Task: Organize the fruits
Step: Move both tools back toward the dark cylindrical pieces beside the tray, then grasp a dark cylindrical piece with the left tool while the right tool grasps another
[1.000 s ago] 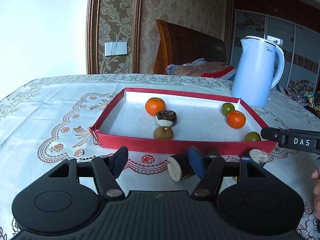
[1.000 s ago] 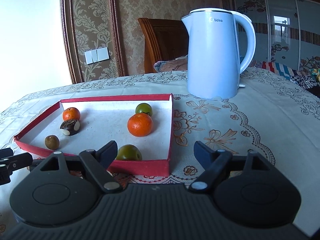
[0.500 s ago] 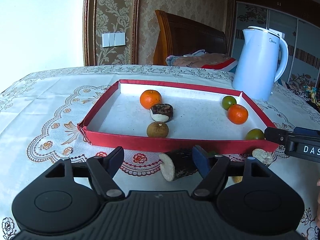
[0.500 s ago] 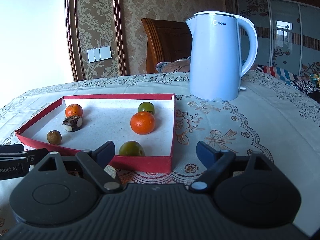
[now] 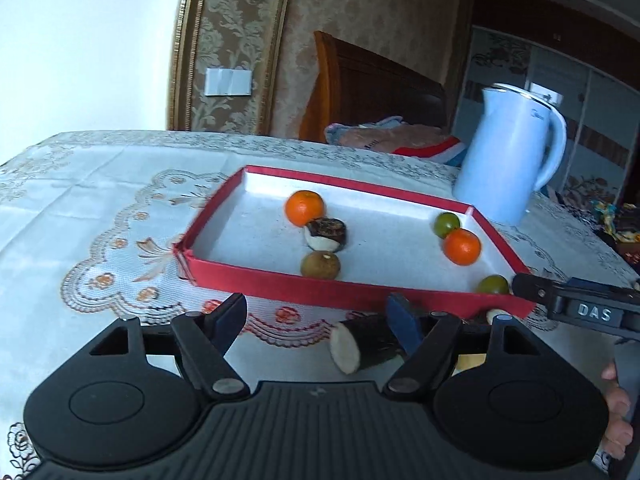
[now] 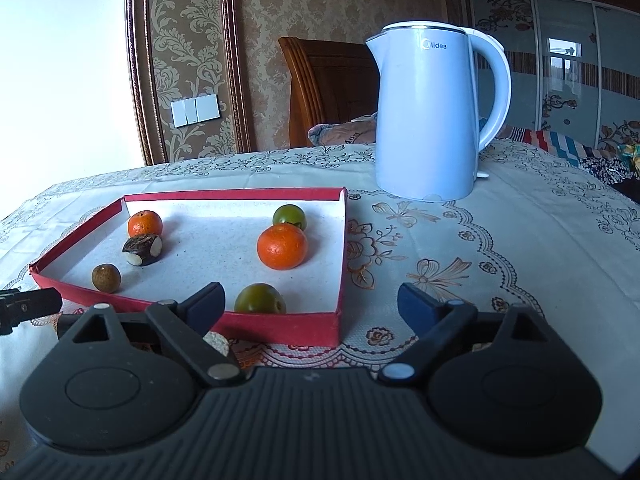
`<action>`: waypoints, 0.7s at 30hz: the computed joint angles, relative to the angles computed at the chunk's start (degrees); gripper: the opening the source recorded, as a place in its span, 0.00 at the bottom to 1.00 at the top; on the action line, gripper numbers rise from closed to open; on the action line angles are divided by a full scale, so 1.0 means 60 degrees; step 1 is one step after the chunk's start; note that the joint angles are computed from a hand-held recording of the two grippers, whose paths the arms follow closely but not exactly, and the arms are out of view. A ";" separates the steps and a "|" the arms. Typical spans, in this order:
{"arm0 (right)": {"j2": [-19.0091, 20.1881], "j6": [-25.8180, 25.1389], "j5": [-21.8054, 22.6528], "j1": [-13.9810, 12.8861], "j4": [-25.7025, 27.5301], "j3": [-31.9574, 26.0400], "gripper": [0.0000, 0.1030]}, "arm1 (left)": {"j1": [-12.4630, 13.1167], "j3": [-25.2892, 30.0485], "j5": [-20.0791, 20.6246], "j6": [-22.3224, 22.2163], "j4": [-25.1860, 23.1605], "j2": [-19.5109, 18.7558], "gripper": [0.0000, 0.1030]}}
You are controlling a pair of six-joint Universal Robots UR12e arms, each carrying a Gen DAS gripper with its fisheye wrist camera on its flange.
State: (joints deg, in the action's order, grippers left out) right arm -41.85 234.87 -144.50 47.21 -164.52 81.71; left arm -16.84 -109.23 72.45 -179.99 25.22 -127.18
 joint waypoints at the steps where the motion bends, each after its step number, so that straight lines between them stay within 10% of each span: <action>1: -0.0005 0.0023 0.0003 -0.0002 0.0011 0.0003 0.90 | -0.0007 0.0006 -0.0174 0.0156 -0.0140 0.0012 0.74; 15: -0.0069 0.0269 -0.0026 0.0007 -0.0082 0.0132 0.90 | -0.0411 -0.0266 0.2471 0.0800 0.1071 -0.0099 0.75; 21: -0.0089 0.0473 -0.0168 0.0032 0.0023 0.0163 0.94 | -0.0125 -0.0622 0.0652 0.1629 0.1702 0.0025 0.74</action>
State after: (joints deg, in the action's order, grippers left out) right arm -42.38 237.71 -145.50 47.40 -164.38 82.68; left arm -17.59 -112.97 76.37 -170.22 35.43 -127.03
